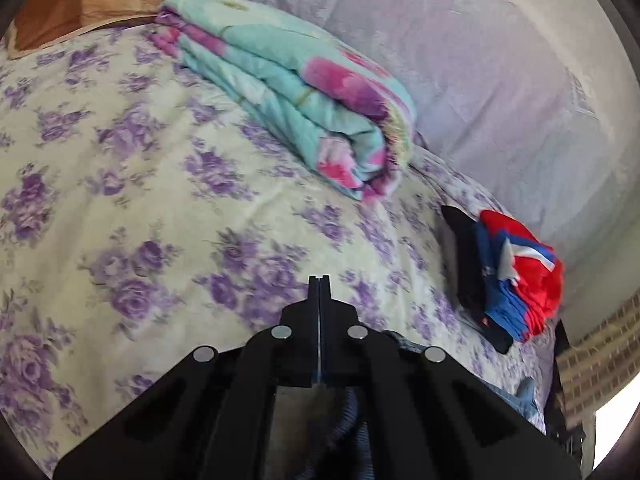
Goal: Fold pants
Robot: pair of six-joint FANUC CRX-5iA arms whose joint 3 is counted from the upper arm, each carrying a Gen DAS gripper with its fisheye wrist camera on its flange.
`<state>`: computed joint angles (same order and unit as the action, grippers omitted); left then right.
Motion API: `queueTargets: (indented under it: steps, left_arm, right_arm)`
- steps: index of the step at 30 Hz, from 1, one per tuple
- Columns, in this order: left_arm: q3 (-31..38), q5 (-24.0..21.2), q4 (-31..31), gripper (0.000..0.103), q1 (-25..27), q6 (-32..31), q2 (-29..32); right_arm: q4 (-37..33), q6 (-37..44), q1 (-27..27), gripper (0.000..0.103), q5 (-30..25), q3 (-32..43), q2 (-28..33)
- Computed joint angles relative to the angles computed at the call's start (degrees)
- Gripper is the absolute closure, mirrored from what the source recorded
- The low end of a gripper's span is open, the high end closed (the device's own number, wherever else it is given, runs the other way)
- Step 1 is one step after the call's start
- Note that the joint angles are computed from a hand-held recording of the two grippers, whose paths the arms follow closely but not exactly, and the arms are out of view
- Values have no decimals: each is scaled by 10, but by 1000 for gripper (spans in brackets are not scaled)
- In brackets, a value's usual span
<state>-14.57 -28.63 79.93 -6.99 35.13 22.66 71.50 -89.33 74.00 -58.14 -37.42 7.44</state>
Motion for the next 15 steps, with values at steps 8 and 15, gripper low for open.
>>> queueTargets:
  steps: [8, 15]
  left_arm:
    - [-82, 77, 210, 12, -50, -160, -67]
    - [-80, 51, 165, 12, -30, -102, -62]
  right_arm:
    - [23, -92, 27, 4, -25, -23, -20]
    - [109, -126, -71, 4, 124, -37, -39]
